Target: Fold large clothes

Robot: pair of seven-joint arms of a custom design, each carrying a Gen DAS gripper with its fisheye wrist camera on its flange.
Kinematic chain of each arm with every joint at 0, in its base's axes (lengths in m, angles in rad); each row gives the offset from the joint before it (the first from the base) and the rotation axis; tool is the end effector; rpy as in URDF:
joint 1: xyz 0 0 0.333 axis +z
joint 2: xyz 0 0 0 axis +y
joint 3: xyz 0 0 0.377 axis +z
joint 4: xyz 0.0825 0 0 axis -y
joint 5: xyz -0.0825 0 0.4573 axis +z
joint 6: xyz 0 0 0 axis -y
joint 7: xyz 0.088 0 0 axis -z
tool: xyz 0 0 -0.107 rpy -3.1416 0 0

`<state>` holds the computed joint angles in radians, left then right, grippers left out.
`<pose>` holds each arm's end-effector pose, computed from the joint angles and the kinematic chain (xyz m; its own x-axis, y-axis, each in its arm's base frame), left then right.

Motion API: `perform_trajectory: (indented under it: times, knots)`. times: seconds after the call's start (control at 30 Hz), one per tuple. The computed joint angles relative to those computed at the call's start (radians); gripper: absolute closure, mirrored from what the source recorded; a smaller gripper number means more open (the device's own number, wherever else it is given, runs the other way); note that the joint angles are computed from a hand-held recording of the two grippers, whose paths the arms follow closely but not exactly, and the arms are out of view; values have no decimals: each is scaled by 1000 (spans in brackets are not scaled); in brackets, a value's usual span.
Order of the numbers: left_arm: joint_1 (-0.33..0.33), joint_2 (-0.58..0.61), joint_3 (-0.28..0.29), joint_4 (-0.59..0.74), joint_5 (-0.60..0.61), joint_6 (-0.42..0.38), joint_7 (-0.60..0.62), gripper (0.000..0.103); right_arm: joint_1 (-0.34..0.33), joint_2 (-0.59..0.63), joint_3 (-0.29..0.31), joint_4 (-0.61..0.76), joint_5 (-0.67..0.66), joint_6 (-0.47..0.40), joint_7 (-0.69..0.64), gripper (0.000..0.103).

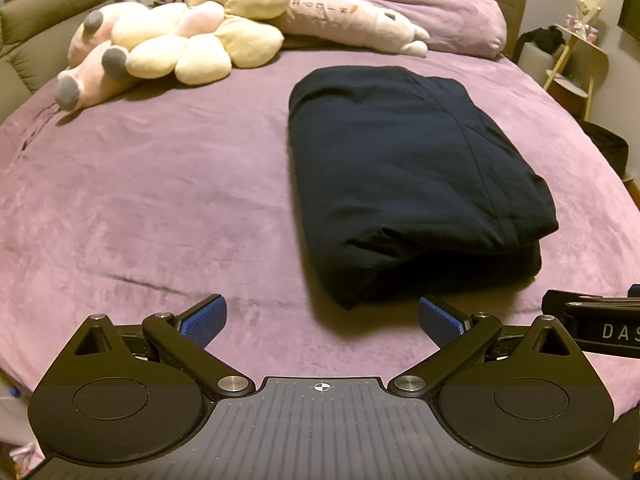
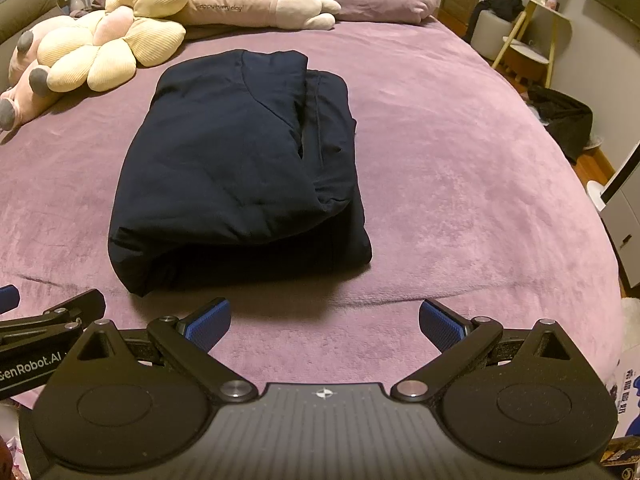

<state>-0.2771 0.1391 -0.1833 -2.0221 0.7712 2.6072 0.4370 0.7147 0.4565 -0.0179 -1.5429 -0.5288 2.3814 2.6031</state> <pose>0.6060 -0.3125 0.4472 0.1004 -0.9948 -0.0148 -0.7870 -0.0703 -0.6129 0.6248 0.5195 0.4549 -0.0139 -0.9999 -0.0015 -0.8394 0.0125 -0.5433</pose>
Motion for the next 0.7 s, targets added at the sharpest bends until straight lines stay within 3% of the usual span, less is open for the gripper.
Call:
perform_trajectory:
  times: [0.7]
  knots:
    - [-4,5,-2,6,-10,-20,15,0,-2,-5,1,-5,0,4,-1,2]
